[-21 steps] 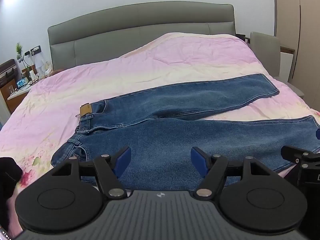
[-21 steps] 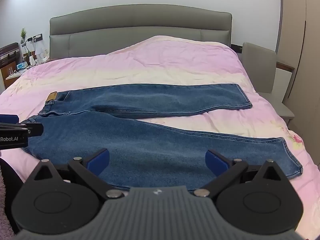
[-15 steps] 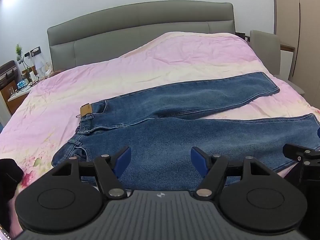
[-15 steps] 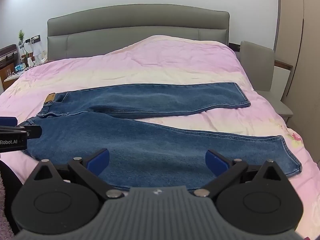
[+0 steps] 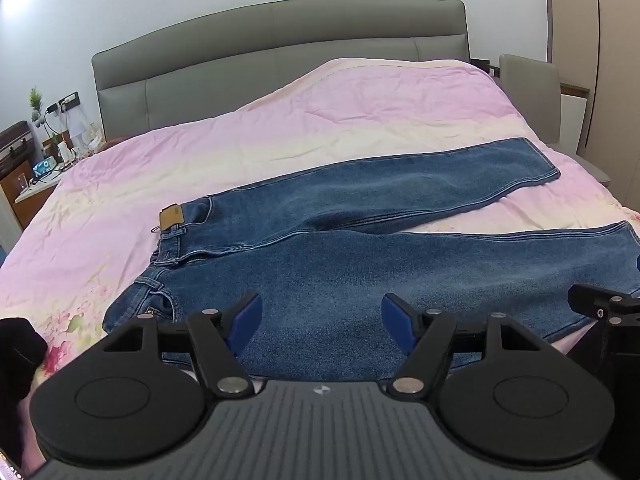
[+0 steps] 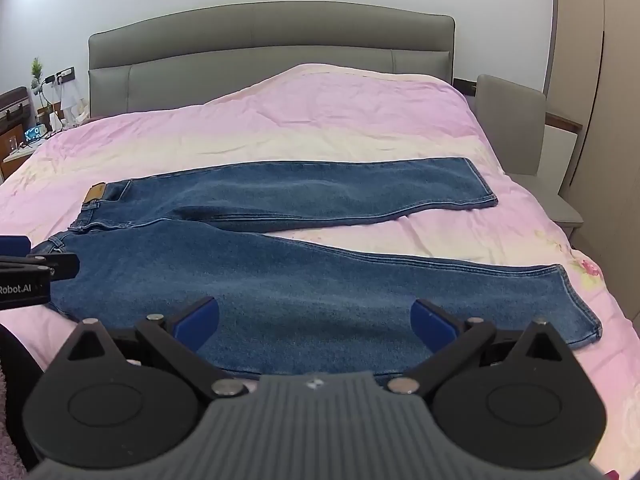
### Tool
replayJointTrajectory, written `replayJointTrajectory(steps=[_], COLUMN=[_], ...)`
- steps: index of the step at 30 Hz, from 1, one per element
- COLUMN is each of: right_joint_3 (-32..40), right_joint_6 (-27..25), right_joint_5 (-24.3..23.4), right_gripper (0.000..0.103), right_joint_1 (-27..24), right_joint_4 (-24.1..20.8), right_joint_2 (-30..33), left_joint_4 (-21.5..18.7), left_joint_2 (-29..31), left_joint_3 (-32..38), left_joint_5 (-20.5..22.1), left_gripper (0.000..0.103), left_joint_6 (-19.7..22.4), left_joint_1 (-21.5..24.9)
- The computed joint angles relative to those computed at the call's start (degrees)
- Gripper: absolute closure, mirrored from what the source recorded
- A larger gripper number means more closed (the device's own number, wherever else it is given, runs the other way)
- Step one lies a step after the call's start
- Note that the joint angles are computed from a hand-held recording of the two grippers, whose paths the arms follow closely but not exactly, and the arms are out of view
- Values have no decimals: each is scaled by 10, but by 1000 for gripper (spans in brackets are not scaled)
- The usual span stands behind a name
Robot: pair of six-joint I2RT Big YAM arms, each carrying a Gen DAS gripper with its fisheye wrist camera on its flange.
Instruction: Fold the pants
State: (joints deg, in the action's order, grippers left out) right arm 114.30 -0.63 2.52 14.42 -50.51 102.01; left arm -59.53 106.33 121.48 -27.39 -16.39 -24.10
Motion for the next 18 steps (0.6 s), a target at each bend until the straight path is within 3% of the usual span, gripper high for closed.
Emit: replayJointTrajectory(steps=[18], right_joint_3=[24], right_joint_6=[15], right_joint_5=[-6], right_gripper=[5], right_joint_1=[-5], right_joint_4=[-24], right_joint_2=[14], left_joint_4=[-23], left_joint_2=[15], left_joint_3=[25], left_joint_5=[0], left_gripper=[23], left_joint_6=[1], left_joint_1=[-1])
